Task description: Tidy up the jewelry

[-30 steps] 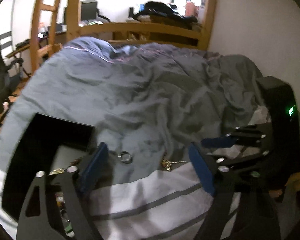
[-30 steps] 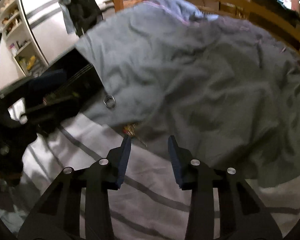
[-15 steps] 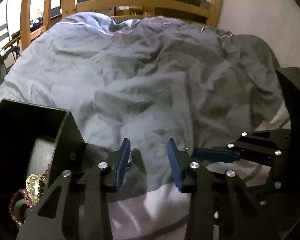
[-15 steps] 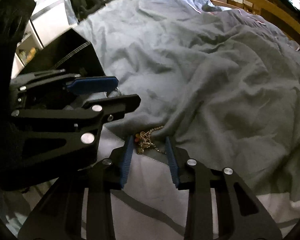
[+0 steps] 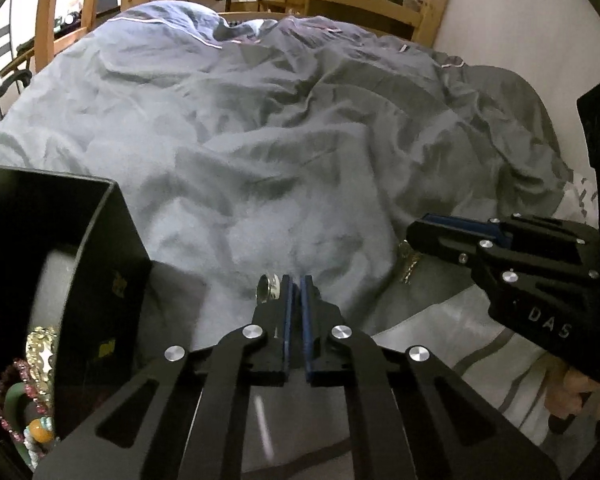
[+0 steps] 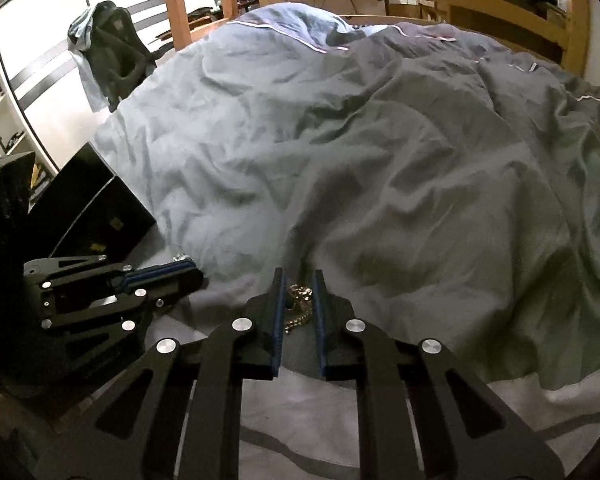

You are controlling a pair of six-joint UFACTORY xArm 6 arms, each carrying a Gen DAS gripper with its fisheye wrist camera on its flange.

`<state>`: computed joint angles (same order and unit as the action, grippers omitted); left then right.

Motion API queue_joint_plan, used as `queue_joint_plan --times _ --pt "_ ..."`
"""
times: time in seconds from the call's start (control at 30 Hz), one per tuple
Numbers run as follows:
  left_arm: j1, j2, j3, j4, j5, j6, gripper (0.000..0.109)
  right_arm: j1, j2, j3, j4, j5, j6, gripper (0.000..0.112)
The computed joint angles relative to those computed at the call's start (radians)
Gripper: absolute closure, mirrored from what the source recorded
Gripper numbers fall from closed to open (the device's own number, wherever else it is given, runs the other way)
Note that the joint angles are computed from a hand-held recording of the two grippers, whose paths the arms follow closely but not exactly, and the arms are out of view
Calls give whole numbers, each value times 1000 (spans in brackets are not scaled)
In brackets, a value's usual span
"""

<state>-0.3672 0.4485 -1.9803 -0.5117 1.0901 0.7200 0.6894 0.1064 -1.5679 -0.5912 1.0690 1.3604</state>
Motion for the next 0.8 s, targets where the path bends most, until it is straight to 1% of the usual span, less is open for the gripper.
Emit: queue_joint_plan --times 0.07,0.17,0.27,0.3,0.33,0.37,0.4,0.43,0.53,0.6,0.67,0.73,0.77,0.8 --pt "-3 -16 20 2 -29 8 105 0 2 -4 -3 -5 0 99" --pt "-13 -39 56 21 -101 6 104 1 1 -5 -4 -11 1 99" --pt "-16 -31 52 34 -113 -4 102 -3 4 -4 3 -22 1 99" --pt "-19 -33 58 39 -120 1 97 -3 4 -4 5 -23 1 99" --pt "-22 -41 73 41 -132 8 84 -3 4 -3 7 -24 1 99" --pt "-27 -53 95 47 -150 16 75 -3 6 -4 10 -25 0 99" --pt "-31 -63 114 42 -168 30 61 -3 7 -5 12 -27 -2 99" --pt "-36 -78 142 37 -192 47 55 -3 8 -6 13 -29 -3 99" --pt "-45 -92 177 60 -233 51 55 -2 11 -9 15 -31 -6 99" --pt "-45 -88 179 68 -236 45 55 -1 14 -12 15 -30 -6 99" --pt "-38 -72 156 64 -211 28 60 0 16 -13 13 -28 -5 99" --pt "-28 -50 118 52 -171 8 74 2 19 -16 12 -29 -5 99" --pt "-23 -38 96 44 -147 -3 77 3 22 -19 13 -28 -6 99" --pt "-20 -30 80 35 -131 -9 82 4 23 -21 13 -27 -7 99"
